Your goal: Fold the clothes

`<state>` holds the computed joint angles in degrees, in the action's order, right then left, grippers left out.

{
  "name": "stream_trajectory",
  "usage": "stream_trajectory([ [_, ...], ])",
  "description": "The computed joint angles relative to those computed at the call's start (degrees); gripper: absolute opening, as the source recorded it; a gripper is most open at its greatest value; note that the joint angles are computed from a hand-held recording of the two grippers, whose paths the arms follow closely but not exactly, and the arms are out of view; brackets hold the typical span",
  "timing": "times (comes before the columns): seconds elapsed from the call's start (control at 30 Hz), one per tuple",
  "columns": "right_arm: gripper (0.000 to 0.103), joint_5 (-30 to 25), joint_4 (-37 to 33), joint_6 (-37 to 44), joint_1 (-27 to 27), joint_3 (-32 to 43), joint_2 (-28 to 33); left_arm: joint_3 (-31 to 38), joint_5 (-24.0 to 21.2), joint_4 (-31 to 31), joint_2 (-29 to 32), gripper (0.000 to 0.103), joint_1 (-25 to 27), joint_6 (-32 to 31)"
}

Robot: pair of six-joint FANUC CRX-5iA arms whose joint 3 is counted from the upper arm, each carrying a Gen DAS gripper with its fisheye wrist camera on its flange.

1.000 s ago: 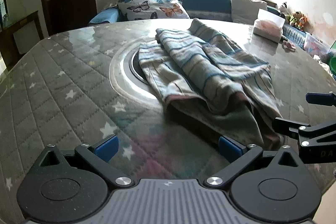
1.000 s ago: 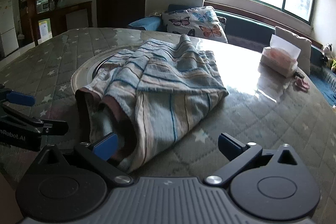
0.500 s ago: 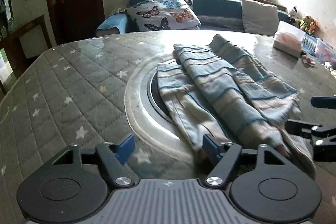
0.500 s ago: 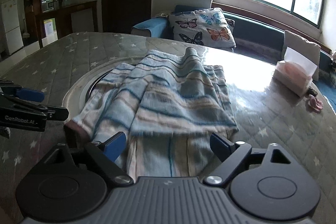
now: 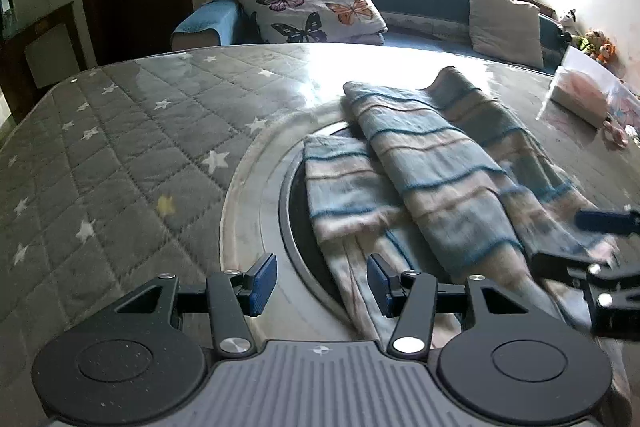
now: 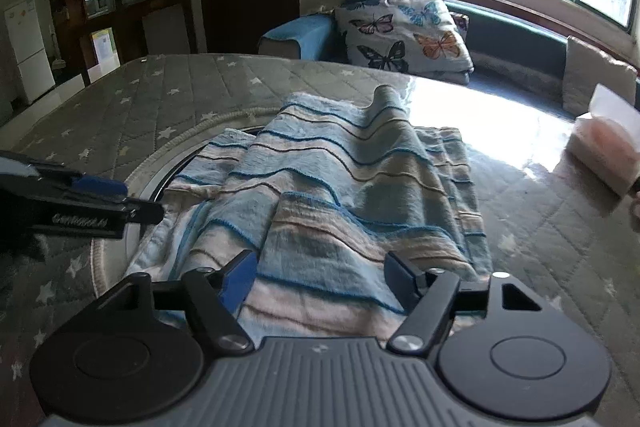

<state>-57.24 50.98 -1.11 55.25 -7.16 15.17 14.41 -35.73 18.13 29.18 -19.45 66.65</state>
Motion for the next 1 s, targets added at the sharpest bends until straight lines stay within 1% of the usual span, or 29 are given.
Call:
stream_trajectory([
  [0.07, 0.065, 1.69, -0.58, 0.05, -0.87, -0.17, 0.0, 1.77, -0.7, 0.91, 1.54, 0.053, 0.06, -0.25],
  [0.13, 0.058, 2.69, -1.11, 0.4, -1.38, -0.26, -0.07, 3.34, -1.47, 1.53, 2.87, 0.053, 0.06, -0.71],
  [0.23, 0.045, 4.19, -1.09, -0.4, -1.86, -1.31, -0.79, 4.69, -2.11, 2.62, 4.18, 0.052, 0.09, -1.45],
  [0.3, 0.035, 4.82, -0.96, -1.14, -2.06, -2.03, -1.39, 5.15, -2.12, 3.79, 4.78, 0.052, 0.19, -2.19],
  [0.37, 0.028, 5.08, -0.77, -1.71, -2.14, -2.63, -1.9, 5.86, -2.2, 4.62, 5.43, 0.049, 0.27, -2.68],
  [0.4, 0.026, 5.08, -0.58, -1.98, -2.16, -2.89, -2.12, 6.34, -2.31, 4.81, 5.8, 0.047, 0.27, -2.68],
  [0.47, 0.025, 4.88, -0.34, -2.3, -2.16, -3.08, -2.28, 7.16, -2.45, 5.31, 6.47, 0.038, 0.24, -2.98],
  [0.5, 0.025, 4.55, -0.23, -2.31, -2.15, -3.0, -2.21, 7.58, -2.52, 5.56, 6.81, 0.035, 0.22, -3.13],
  [0.57, 0.024, 4.42, -0.17, -2.44, -2.12, -2.99, -2.19, 8.16, -2.66, 6.18, 7.35, 0.022, 0.12, -3.71],
  [0.63, 0.022, 4.35, 0.37, -3.31, -2.11, -3.37, -2.41, 8.1, -2.37, 6.64, 7.49, 0.012, 0.03, -4.33],
  [0.67, 0.019, 4.31, 0.66, -3.77, -2.1, -3.58, -2.53, 7.82, -2.08, 7.01, 7.44, 0.007, 0.02, -4.69],
  [0.7, 0.015, 4.27, 0.95, -4.23, -2.1, -3.78, -2.64, 7.4, -1.7, 7.51, 7.31, 0.005, 0.03, -5.07],
  [0.73, 0.014, 3.92, 1.39, -4.96, -1.93, -4.21, -3.0, 6.73, -1.02, 7.95, 7.01, 0.004, 0.04, -5.29],
  [0.8, 0.008, 3.11, 2.23, -6.4, -1.57, -5.03, -3.75, 4.81, 1.0, 8.82, 5.96, 0.003, 0.07, -5.4],
  [1.0, 0.005, -2.22, 4.7, -12.2, 0.29, -8.56, -7.01, -1.37, 6.56, 10.77, 0.99, 0.002, 0.71, -5.4],
])
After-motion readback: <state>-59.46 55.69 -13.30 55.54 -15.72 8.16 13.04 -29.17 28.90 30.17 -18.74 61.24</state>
